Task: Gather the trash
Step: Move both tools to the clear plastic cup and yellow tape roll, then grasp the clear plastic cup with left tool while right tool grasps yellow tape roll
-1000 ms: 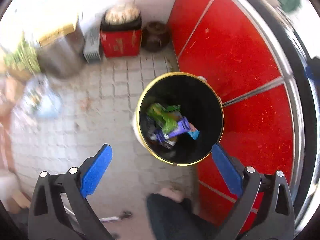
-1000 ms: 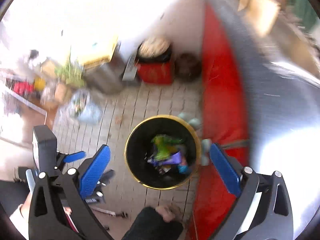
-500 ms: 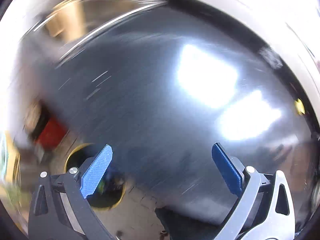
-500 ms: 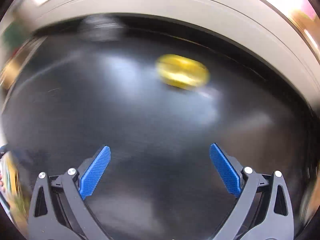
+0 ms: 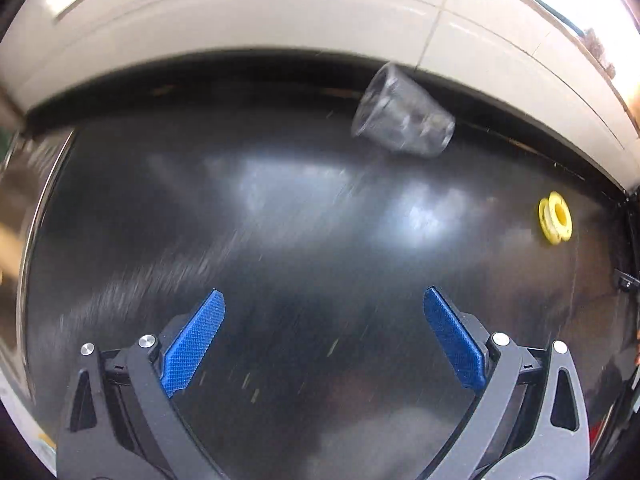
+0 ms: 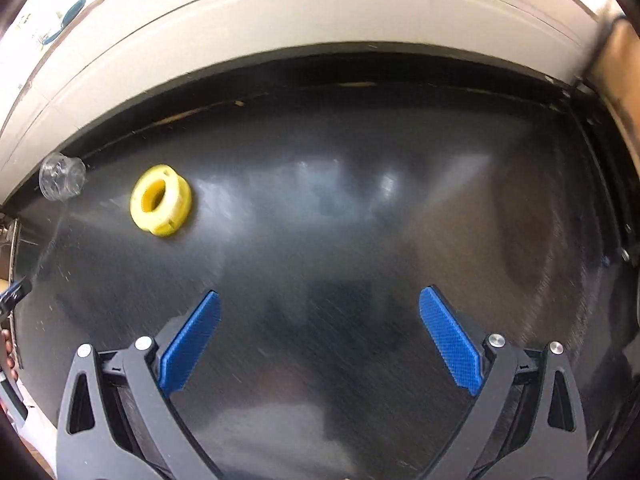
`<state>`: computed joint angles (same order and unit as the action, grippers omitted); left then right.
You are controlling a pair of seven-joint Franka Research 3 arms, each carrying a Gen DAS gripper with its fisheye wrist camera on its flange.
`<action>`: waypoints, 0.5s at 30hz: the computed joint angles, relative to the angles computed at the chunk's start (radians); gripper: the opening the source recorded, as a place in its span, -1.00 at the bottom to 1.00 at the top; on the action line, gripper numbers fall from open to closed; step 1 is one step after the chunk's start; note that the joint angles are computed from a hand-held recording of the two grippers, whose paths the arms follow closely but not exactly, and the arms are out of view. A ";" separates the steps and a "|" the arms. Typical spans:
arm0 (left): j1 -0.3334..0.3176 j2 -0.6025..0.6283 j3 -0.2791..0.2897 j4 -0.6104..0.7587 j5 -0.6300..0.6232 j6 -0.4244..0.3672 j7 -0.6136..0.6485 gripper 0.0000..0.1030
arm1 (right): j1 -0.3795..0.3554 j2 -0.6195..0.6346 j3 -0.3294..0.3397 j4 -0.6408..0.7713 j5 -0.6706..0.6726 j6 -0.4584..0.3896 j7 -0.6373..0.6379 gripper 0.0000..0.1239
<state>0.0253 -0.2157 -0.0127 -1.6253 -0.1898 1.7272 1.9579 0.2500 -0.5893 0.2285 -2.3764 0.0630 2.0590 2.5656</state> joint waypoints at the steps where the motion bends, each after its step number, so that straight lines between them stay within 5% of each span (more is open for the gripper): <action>1: -0.006 0.023 -0.008 0.026 0.000 -0.001 -0.003 0.88 | -0.002 0.040 -0.005 0.024 0.004 0.023 -0.011 0.55; 7: -0.027 0.188 -0.065 0.219 0.029 -0.024 -0.042 0.88 | 0.002 0.214 -0.035 0.152 -0.015 0.069 -0.071 0.55; 15: -0.040 0.359 -0.122 0.406 0.063 -0.051 -0.071 0.88 | 0.025 0.418 -0.066 0.329 -0.088 0.006 -0.129 0.55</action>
<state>-0.0150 0.1434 -0.1347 -1.2197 -0.1265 1.6758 1.8873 0.2754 -0.1711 0.1628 -2.0473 -0.0249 2.0649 2.4362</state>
